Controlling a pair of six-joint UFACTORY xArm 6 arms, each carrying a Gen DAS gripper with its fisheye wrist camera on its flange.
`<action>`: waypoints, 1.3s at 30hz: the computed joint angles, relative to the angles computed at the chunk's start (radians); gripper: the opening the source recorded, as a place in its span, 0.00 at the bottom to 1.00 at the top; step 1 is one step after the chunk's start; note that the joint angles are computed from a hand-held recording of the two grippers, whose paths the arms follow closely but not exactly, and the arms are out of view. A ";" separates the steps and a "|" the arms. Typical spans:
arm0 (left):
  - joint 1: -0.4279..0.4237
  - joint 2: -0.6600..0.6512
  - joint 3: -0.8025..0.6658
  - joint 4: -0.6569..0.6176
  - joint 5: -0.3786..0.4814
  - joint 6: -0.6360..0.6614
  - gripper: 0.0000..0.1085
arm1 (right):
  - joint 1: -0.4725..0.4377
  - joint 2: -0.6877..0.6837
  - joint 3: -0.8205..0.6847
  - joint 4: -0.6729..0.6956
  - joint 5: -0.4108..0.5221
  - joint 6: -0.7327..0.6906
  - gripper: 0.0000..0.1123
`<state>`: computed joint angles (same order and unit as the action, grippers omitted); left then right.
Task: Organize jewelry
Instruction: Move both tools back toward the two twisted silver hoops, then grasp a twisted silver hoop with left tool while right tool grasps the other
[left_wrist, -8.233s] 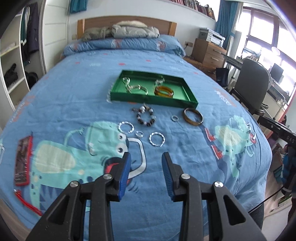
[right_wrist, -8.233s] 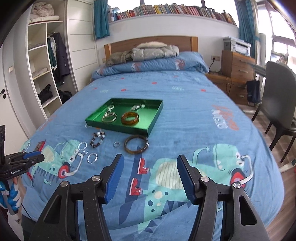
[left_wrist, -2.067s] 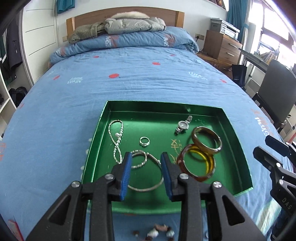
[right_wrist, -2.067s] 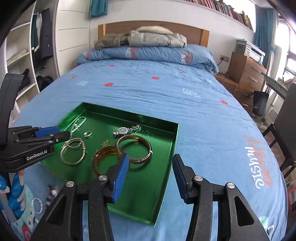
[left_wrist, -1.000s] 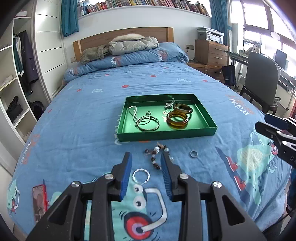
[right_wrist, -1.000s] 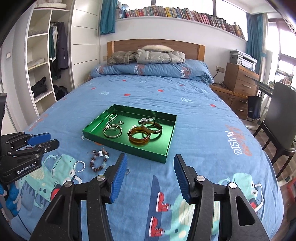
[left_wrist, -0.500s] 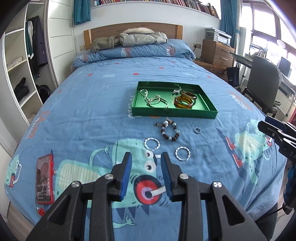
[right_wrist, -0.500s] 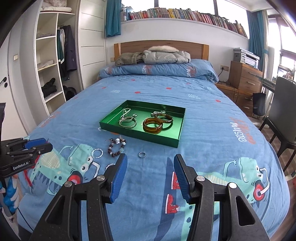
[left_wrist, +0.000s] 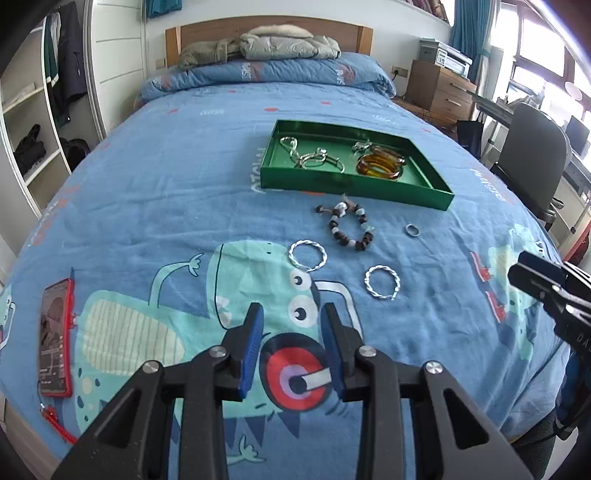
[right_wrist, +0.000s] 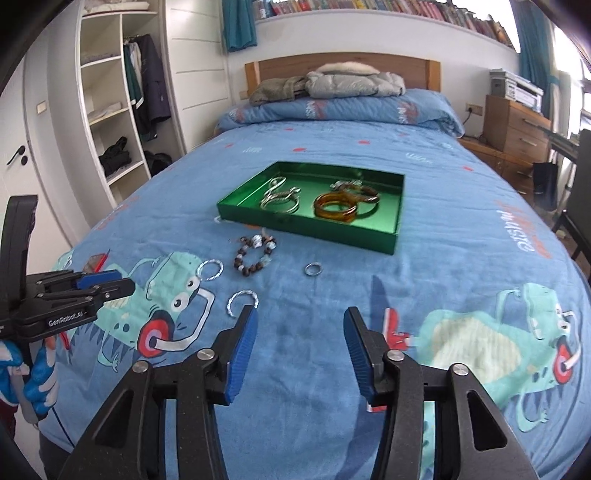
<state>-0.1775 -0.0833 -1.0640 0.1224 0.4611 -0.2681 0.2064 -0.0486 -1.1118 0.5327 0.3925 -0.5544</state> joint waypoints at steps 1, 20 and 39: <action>0.007 0.020 -0.012 -0.031 -0.003 0.029 0.28 | 0.004 0.022 -0.017 0.011 0.013 -0.013 0.38; 0.039 0.396 -0.385 -0.218 0.102 0.313 0.28 | 0.037 0.416 -0.424 -0.011 0.273 -0.049 0.21; 0.007 0.472 -0.449 -0.020 0.104 0.202 0.05 | 0.067 0.440 -0.406 -0.143 0.214 -0.154 0.09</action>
